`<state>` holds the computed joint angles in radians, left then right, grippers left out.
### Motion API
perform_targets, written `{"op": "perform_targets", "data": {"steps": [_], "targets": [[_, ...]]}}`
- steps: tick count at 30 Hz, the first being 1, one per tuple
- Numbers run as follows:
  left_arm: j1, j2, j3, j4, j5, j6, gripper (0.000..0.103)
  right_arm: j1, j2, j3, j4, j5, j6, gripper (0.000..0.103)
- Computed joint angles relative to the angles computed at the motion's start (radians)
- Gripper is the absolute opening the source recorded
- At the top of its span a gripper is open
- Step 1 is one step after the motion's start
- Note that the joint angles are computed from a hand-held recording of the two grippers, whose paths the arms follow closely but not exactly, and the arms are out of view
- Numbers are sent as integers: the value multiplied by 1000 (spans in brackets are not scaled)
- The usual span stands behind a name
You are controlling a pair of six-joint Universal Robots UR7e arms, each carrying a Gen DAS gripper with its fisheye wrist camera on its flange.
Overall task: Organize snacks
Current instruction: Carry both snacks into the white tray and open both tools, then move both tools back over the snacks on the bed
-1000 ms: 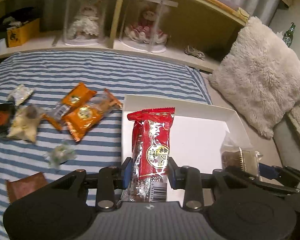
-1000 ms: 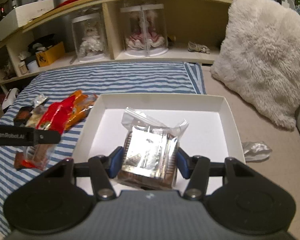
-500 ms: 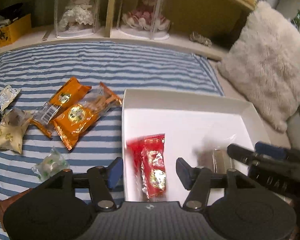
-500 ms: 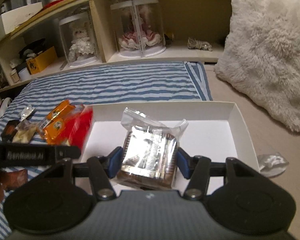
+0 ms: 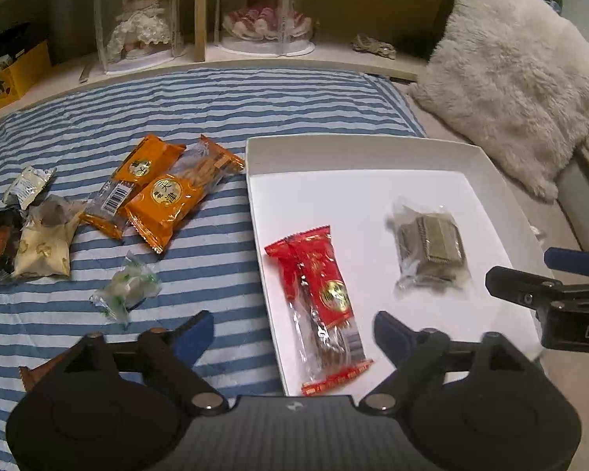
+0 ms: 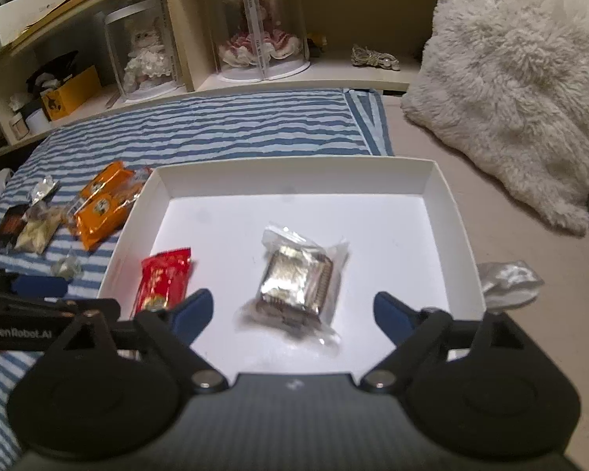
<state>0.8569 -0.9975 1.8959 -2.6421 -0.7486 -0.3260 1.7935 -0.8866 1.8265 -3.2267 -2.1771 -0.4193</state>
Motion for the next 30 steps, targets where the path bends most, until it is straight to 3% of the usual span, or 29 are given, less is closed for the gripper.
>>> {"op": "perform_targets", "data": {"steps": [5, 30], "targets": [[-31, -21, 41, -21, 29, 21, 103, 12, -39, 52, -13, 8, 1, 102], [-144, -226, 199, -11, 84, -20, 103, 99, -148, 225, -172, -21, 17, 103]]}}
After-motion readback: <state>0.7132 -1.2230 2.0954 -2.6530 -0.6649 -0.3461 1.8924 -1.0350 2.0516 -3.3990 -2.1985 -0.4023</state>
